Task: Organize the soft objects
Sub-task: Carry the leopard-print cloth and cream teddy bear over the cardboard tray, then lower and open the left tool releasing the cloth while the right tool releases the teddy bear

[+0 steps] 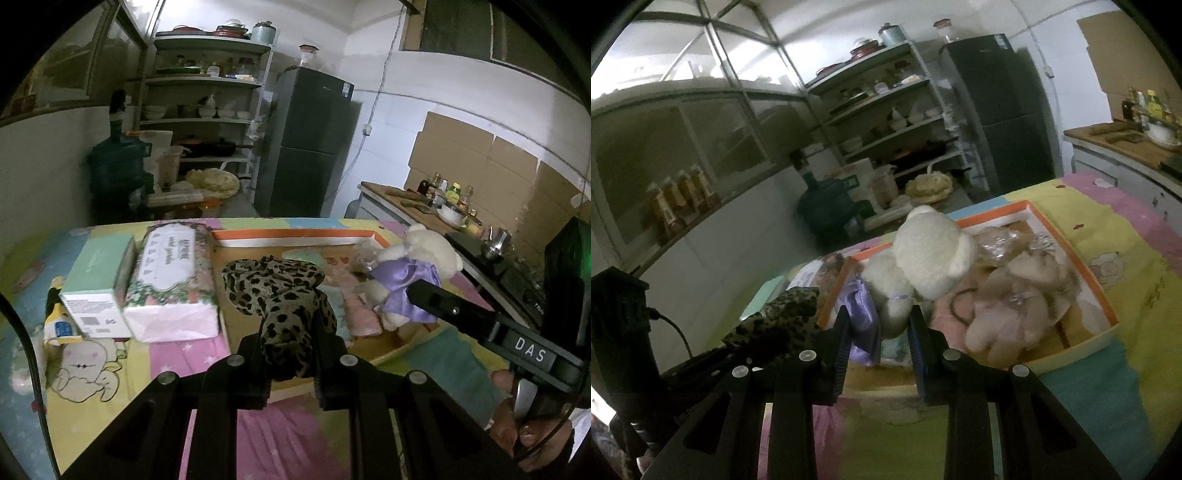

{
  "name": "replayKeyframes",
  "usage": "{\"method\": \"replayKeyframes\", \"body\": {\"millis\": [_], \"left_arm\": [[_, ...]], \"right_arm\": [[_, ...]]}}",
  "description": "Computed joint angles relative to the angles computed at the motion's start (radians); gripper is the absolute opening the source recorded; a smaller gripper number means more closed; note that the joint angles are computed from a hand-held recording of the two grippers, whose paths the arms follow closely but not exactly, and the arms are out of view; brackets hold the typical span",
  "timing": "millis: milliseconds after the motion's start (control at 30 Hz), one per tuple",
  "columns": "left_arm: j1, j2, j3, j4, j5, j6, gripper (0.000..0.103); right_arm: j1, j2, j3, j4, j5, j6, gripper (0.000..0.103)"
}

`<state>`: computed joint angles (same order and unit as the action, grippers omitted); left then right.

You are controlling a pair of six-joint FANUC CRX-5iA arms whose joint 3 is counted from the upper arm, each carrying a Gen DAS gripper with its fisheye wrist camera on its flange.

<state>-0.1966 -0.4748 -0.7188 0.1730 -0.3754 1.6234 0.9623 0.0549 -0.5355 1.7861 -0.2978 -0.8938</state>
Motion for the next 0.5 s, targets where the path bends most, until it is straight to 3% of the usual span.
{"method": "replayKeyframes", "body": {"millis": [500], "left_arm": [[-0.023,0.123,0.046,0.071,0.062,-0.054,0.018]], "right_arm": [[-0.046,-0.027,-0.032,-0.030,-0.021,0.027,0.030]]}}
